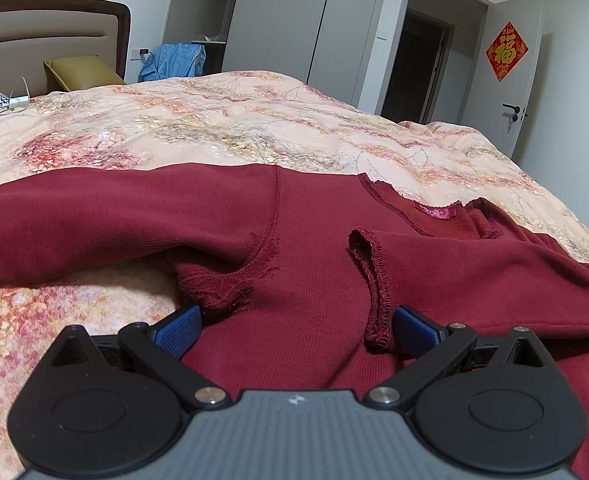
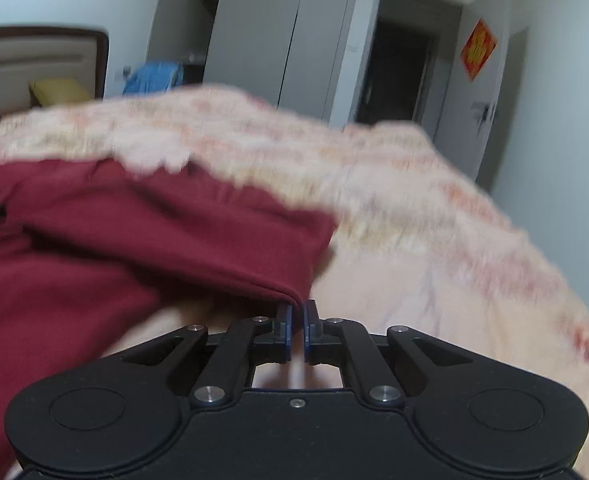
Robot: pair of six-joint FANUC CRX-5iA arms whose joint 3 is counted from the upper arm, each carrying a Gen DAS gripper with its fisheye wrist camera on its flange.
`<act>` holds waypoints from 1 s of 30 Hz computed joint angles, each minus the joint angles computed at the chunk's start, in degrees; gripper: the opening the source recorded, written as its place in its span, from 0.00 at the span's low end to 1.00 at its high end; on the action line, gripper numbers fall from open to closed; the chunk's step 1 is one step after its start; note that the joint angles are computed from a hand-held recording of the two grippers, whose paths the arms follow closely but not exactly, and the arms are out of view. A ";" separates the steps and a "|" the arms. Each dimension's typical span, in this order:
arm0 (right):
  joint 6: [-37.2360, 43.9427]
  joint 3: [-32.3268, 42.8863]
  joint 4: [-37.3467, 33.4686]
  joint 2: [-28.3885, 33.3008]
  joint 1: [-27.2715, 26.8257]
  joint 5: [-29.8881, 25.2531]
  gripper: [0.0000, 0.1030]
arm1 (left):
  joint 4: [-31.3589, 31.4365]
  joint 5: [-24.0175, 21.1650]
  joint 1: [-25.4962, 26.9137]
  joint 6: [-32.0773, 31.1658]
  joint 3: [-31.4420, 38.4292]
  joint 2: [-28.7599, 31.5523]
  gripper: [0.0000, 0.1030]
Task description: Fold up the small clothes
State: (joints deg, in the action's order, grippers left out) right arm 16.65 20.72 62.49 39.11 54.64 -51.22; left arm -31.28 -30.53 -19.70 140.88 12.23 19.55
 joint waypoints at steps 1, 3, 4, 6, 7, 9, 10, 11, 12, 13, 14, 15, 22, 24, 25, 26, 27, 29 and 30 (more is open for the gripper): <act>0.28 0.27 -0.08 0.33 0.07 -0.34 0.04 | -0.01 -0.04 -0.01 -0.05 0.02 0.00 1.00; 1.12 1.93 -1.42 1.04 0.16 -1.16 0.04 | -0.03 0.01 -0.02 -0.04 -0.03 -0.02 1.00; 1.31 2.27 -1.88 1.08 0.15 -1.20 0.04 | 0.10 0.09 0.03 -0.10 -0.09 -0.04 1.00; 1.41 1.99 -2.51 0.63 0.23 -0.93 0.06 | 0.37 0.36 0.12 -0.13 -0.25 -0.11 1.00; 1.26 1.90 -3.29 0.27 0.27 -0.71 0.07 | 0.48 0.47 0.15 -0.17 -0.32 -0.17 1.00; 0.08 1.39 -4.64 -0.68 0.44 -0.45 0.16 | 1.86 1.06 0.59 -1.18 -0.81 -0.54 1.00; -0.98 0.49 -4.67 -1.48 0.67 -0.04 0.18 | 3.88 1.57 1.17 -2.88 -1.37 -0.99 1.00; -1.80 -0.56 -4.48 -2.35 0.92 0.58 0.22 | 6.81 2.37 1.97 -5.49 -2.34 -1.70 1.00; -2.80 -1.73 -3.85 -3.24 1.44 0.93 0.28 | 9.67 3.18 2.67 -7.88 -3.60 -2.66 1.00; -3.71 -2.84 -3.21 -4.06 1.90 1.26 0.32 | 11.78 3.89 3.15 -9.44 -5.04 -3.93 1.00; -4.87 -3.96 -2.64 -4.90 2.37 1.66 0.41 | 12.84 4.34 3.41 -9.98 -6.40 -5.35 1.00; -6.43 -5.42 -2.14 -6.04 2.97 2.38 0.49 | 14.01 4.79 3.68 -10.89 -7.91 -6.83 1.00; -18.56 -15.82 3.39 -13.23 8.42 5.93 0.89 | 19.38 1.75 5.37 -21.79 -19.69 -19.44 1.00; -21.15 -17.90 4.13 -14.60 10.59 6.03 0.96 | 18.68 -0.57 5.59 -22.23 -22.48 -23.01 1.00; -22.44 -18.49 4.61 -14.87 11.79 5.46 0.97 | 19.44 -1.27 5.93 -23.24 -24.15 -24.70 1.00; -23.44 -18.96 4.74 -15.10 12.99 4.80 0.98 | 20.83 -1.81 6.48 -24.60 -26.11 -26.49 1.00; -24.23 -19.27 4.66 -15.25 13.99 4.34 0.98 | 22.06 -2.35 6.95 -25.53 -27.81 -27.99 1.00; -26.66 -19.85 4.61 -15.38 16.09 3.12 0.99 | 25.10 -3.13 7.98 -27.67 -31.09 -30.69 1.00; -28.13 -20.12 4.66 -15.40 17.07 2.58 0.98 | 26.81 -2.73 8.52 -29.05 -33.01 -32.18 1.00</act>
